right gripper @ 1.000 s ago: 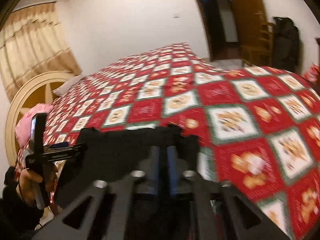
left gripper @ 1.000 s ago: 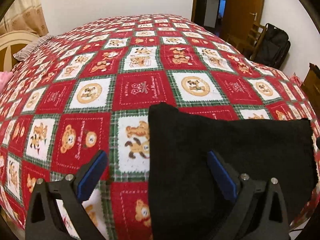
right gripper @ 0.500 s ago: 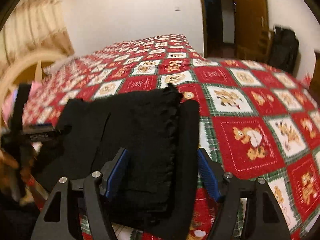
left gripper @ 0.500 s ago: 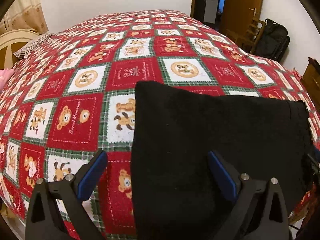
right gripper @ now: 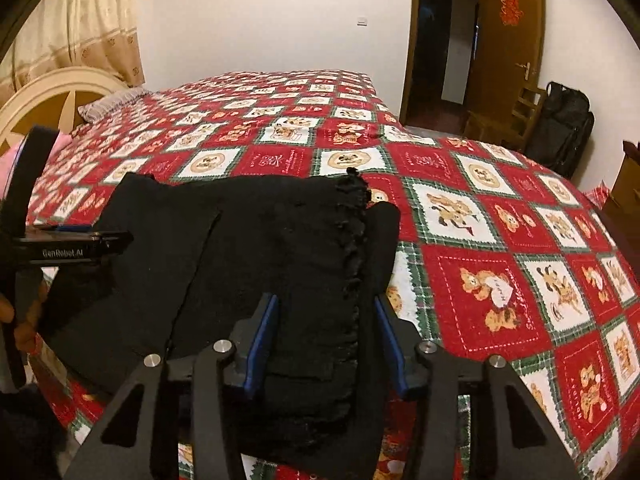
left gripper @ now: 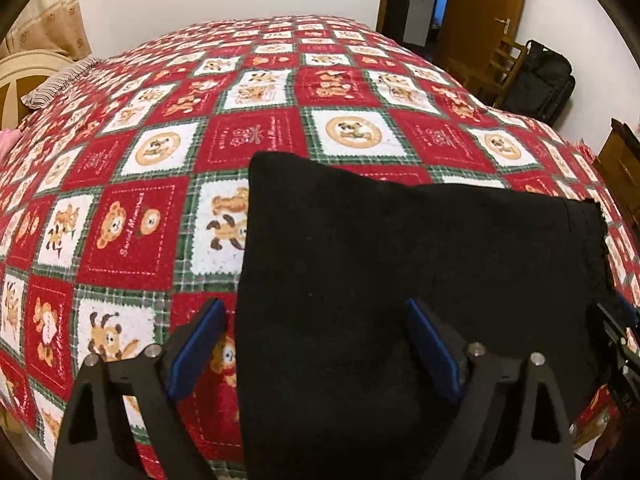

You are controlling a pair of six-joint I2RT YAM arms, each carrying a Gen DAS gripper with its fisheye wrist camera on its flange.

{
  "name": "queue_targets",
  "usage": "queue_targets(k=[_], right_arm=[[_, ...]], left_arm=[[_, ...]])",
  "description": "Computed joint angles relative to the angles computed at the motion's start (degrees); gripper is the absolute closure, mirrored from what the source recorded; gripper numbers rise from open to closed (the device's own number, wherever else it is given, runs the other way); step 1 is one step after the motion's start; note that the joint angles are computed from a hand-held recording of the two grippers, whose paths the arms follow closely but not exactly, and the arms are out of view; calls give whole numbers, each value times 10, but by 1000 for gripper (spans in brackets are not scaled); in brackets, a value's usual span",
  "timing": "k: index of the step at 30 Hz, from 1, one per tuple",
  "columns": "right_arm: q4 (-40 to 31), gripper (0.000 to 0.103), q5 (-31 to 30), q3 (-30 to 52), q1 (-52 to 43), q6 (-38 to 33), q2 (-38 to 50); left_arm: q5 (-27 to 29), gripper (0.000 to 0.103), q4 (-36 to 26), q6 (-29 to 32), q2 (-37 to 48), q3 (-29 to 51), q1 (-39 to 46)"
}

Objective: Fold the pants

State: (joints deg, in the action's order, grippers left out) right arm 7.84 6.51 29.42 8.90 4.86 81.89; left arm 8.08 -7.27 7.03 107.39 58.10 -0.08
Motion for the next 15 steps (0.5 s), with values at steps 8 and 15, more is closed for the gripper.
queue_targets(k=[8,15], right_arm=[[17,46,-2,9,1,29,23],[-4,78,-13,14,10,14,15]], left_arm=[[21,23,-9,-12,0,4,2],[20,48,10,-5,-14,-13,-10]])
